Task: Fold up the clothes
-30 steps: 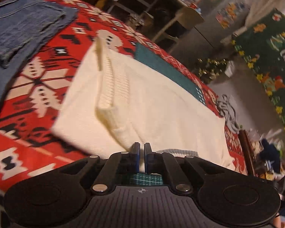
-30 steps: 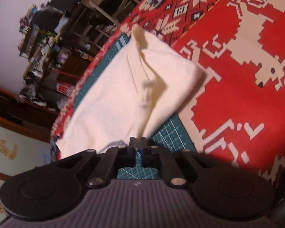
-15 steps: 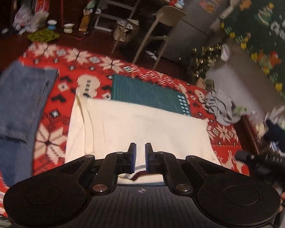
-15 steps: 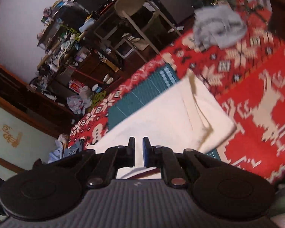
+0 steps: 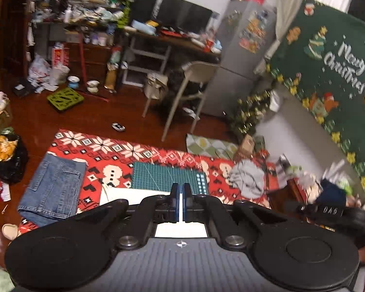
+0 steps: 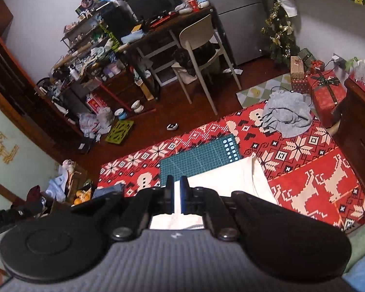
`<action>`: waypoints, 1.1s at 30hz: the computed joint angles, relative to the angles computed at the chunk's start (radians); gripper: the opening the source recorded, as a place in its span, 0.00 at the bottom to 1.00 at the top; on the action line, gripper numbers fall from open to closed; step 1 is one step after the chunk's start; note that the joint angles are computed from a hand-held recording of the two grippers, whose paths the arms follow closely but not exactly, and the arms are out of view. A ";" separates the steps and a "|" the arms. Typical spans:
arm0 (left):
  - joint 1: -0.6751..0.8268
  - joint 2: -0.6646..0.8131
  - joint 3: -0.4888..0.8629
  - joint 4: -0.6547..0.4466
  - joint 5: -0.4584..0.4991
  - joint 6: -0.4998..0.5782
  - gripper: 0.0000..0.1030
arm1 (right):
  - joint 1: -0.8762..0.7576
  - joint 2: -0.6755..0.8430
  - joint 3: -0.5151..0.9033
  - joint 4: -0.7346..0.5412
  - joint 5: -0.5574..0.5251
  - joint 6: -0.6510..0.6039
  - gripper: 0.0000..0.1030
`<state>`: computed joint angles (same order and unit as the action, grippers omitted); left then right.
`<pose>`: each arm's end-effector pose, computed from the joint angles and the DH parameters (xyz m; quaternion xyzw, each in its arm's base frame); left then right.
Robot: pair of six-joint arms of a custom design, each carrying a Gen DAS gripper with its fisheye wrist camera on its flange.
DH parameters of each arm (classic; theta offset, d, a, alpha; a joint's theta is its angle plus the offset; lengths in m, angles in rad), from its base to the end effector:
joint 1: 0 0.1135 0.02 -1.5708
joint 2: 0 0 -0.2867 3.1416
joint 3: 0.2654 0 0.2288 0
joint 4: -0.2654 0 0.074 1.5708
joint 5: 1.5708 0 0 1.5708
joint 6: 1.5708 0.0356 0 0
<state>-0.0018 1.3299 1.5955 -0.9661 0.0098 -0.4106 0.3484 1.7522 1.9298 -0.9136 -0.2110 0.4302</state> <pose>0.2327 -0.0008 0.4371 -0.1820 0.8883 -0.0907 0.4117 0.3350 0.1296 0.4205 -0.0055 0.9100 0.2421 0.3364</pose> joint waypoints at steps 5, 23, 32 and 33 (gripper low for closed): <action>-0.010 0.086 0.007 0.067 0.023 -0.021 0.02 | 0.014 0.099 0.133 -0.077 0.035 -0.024 0.05; 0.198 0.717 -0.303 0.755 0.438 0.044 0.02 | 0.005 0.671 0.030 0.529 -0.150 -0.106 0.05; 0.231 0.873 -0.451 1.076 0.521 0.010 0.02 | 0.067 0.872 -0.070 0.850 -0.180 -0.017 0.05; 0.230 0.869 -0.458 1.062 0.505 0.025 0.02 | 0.074 0.888 -0.080 0.867 -0.182 -0.013 0.05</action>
<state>0.2283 2.1991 1.1375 0.0962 0.5149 -0.3855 0.4228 2.6405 1.8498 -0.0466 -0.3935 0.4175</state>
